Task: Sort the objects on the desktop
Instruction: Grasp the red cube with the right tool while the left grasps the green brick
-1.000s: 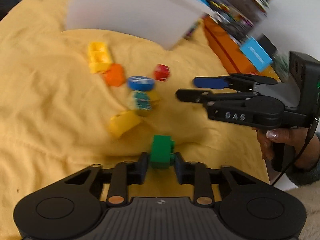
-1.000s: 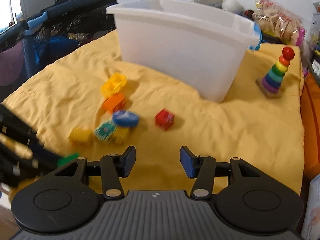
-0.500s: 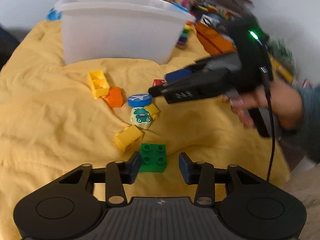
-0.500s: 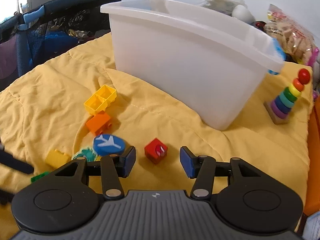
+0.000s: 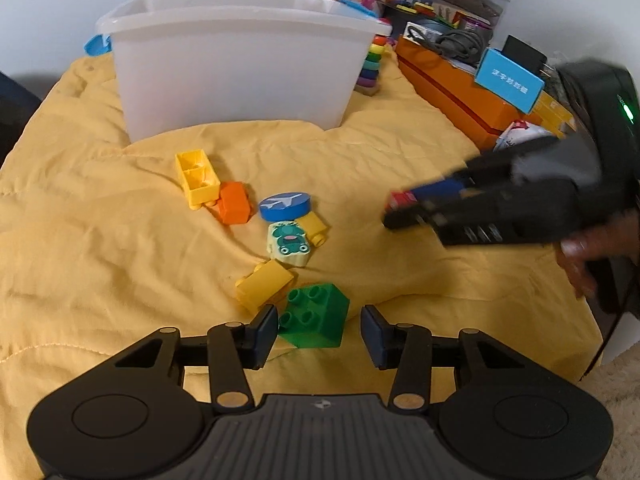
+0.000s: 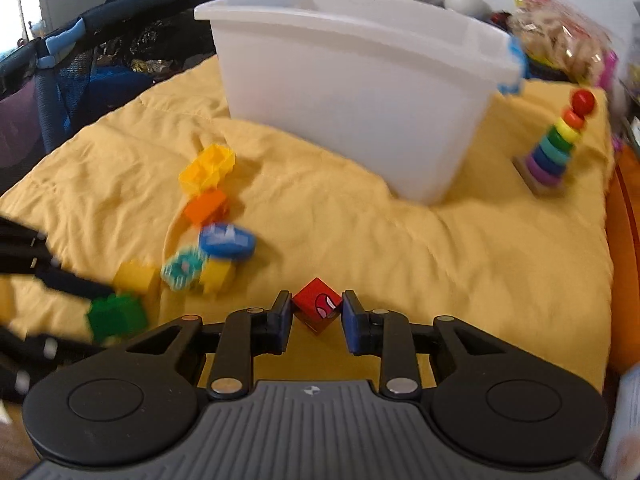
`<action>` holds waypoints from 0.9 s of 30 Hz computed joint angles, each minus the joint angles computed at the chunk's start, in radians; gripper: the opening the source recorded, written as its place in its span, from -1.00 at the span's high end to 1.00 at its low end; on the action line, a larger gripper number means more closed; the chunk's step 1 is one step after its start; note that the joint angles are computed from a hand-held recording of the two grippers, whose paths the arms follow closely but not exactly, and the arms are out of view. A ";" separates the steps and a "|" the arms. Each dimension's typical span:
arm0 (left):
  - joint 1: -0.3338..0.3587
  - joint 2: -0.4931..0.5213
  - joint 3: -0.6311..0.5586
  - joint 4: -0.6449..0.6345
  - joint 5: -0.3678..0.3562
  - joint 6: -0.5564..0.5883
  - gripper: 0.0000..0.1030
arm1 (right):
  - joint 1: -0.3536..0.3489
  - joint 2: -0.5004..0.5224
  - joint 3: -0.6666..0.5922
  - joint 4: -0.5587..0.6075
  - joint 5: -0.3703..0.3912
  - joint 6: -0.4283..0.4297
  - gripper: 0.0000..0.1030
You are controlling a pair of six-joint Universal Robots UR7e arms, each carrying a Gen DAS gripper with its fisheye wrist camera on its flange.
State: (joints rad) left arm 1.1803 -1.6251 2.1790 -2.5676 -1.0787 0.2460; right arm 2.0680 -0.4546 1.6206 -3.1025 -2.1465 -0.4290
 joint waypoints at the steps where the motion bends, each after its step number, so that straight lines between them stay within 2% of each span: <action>1: -0.004 -0.002 0.003 0.000 0.004 0.004 0.06 | 0.001 -0.011 0.021 -0.002 -0.003 0.009 0.42; 5: -0.015 -0.008 0.011 0.005 0.012 0.002 0.06 | 0.007 -0.051 0.105 -0.003 -0.017 0.043 0.42; 8: -0.027 -0.021 0.022 0.005 0.016 0.000 0.06 | 0.013 -0.053 0.139 -0.042 -0.024 0.034 0.42; 20: -0.054 -0.034 0.047 -0.020 0.063 0.018 0.06 | 0.021 -0.041 0.133 -0.055 -0.043 0.000 0.40; 25: -0.023 0.003 0.031 -0.018 0.042 0.017 0.06 | 0.021 -0.038 0.134 -0.065 -0.045 -0.003 0.39; 26: -0.017 0.011 0.024 -0.006 0.034 0.014 0.36 | 0.021 -0.037 0.135 -0.069 -0.044 -0.006 0.38; 27: -0.009 0.013 0.019 0.006 0.015 0.017 0.35 | 0.021 -0.036 0.135 -0.074 -0.044 -0.011 0.38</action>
State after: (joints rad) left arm 1.1713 -1.6118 2.1976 -2.5620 -1.0637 0.2627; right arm 2.0887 -0.4903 1.7553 -3.1761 -2.1905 -0.4404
